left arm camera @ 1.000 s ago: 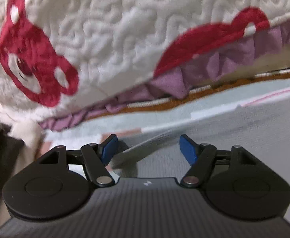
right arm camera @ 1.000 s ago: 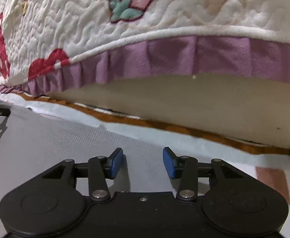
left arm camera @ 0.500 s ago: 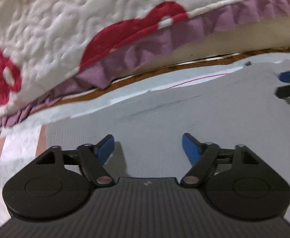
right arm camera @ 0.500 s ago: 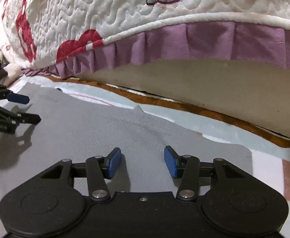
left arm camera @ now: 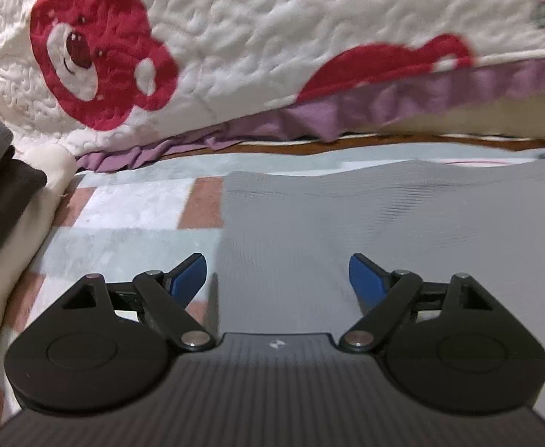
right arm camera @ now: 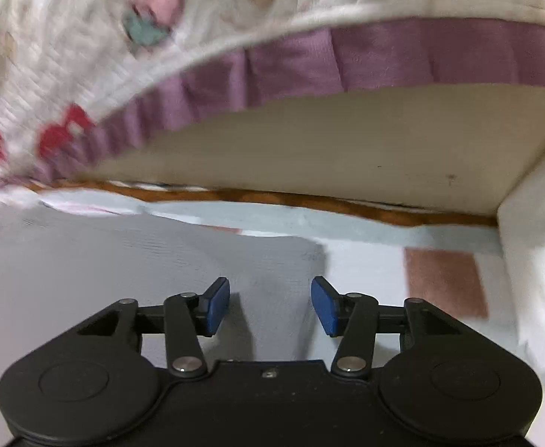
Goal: Fold clothes
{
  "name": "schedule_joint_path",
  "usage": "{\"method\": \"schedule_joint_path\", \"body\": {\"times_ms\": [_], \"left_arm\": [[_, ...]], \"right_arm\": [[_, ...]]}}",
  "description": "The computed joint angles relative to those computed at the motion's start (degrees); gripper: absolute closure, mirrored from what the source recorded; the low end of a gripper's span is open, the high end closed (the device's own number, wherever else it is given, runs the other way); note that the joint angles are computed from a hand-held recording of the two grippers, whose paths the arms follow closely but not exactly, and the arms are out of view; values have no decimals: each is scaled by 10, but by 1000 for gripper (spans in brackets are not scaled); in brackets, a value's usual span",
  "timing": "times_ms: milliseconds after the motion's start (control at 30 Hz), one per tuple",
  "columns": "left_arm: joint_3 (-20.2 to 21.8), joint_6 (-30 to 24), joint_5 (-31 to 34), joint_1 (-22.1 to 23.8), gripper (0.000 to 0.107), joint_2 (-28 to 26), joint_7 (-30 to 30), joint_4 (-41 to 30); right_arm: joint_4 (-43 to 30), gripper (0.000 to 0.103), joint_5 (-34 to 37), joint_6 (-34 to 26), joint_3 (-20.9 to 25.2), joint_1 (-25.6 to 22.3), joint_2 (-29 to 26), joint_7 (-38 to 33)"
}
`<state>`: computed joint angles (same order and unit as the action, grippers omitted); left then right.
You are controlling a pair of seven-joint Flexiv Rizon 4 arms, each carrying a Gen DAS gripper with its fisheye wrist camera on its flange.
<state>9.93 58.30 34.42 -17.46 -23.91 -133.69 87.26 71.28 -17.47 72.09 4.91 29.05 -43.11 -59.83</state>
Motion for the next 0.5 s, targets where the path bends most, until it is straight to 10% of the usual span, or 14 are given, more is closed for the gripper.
{"method": "schedule_joint_path", "body": {"times_ms": [233,500], "left_arm": [[-44,75,6,-31,22,89,25,119],[-59,-28,38,-35,18,156,-56,192]], "right_arm": [[181,48,31,86,91,-40,107,-100],[378,41,-117,177,-136,103,202,17]]}}
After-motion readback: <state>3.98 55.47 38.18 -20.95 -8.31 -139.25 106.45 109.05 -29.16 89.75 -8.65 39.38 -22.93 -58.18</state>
